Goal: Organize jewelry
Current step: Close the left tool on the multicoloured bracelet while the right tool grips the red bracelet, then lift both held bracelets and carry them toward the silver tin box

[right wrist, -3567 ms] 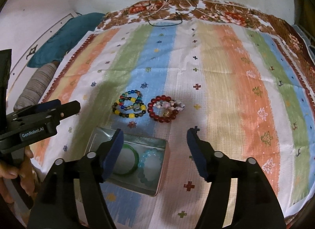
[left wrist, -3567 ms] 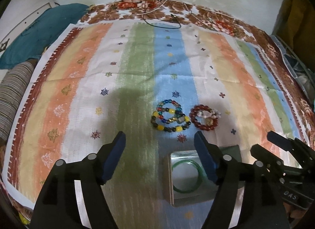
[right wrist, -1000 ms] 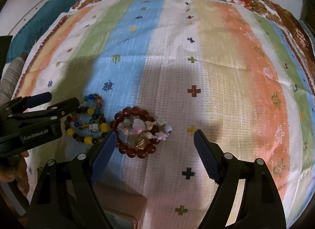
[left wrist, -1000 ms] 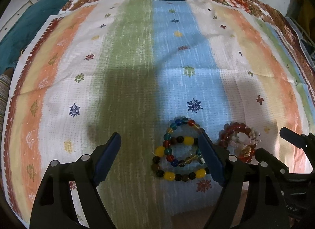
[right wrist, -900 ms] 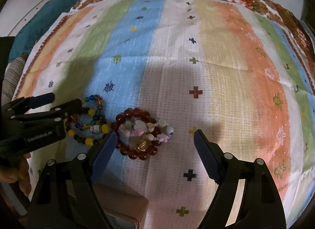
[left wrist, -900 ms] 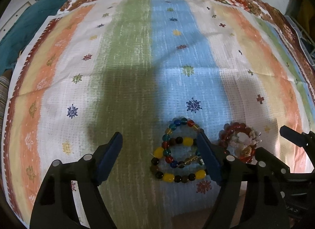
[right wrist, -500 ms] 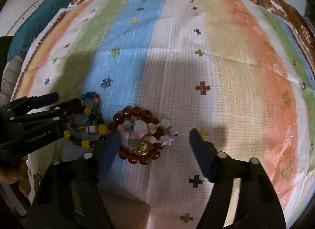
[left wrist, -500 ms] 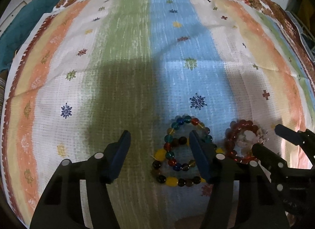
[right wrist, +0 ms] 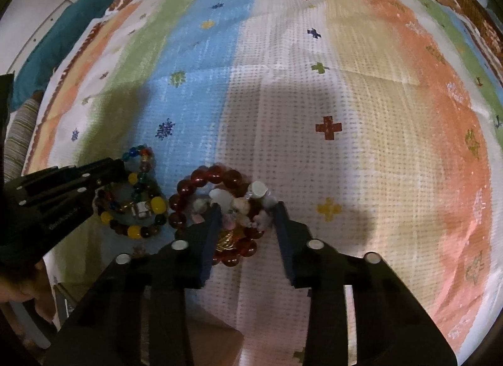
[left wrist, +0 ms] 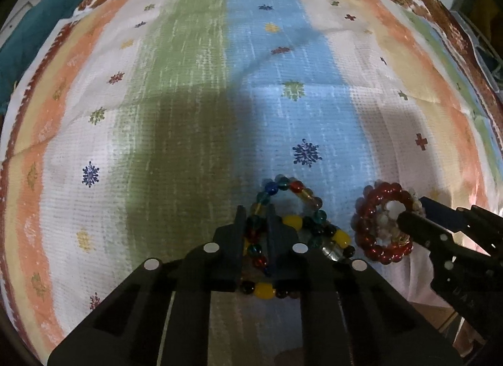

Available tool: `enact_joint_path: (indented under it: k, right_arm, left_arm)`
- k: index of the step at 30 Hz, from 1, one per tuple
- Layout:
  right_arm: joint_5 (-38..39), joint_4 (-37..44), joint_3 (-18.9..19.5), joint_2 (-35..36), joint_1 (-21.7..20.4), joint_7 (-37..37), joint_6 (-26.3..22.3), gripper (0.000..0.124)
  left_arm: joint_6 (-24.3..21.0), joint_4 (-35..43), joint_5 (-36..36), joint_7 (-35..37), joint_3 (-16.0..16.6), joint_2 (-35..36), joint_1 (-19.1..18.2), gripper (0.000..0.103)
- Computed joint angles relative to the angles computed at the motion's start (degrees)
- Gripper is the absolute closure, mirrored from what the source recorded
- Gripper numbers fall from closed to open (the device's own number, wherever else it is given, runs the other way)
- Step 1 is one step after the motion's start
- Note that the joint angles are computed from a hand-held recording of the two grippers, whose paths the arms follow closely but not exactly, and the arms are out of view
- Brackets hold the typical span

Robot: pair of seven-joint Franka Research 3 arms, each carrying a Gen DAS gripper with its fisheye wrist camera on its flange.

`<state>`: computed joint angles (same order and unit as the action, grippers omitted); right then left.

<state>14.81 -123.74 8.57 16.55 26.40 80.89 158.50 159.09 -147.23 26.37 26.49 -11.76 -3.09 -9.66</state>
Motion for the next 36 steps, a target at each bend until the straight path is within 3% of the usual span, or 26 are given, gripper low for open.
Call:
enact_joint_path:
  k: [2, 36]
  right_arm:
    - [-0.75, -0.26, -0.34, -0.24, 0.41, 0.55, 0.40, 0.100]
    - [-3.08, -5.21, 0.06, -5.78, 1.24, 0.98, 4.43, 0.100]
  left_arm:
    - [-0.35, 0.08, 0.12, -0.01, -0.06, -0.11, -0.05, 0.093]
    - [-1.72, -1.33, 1.31, -2.80, -1.99, -8.04, 0.04, 0.094]
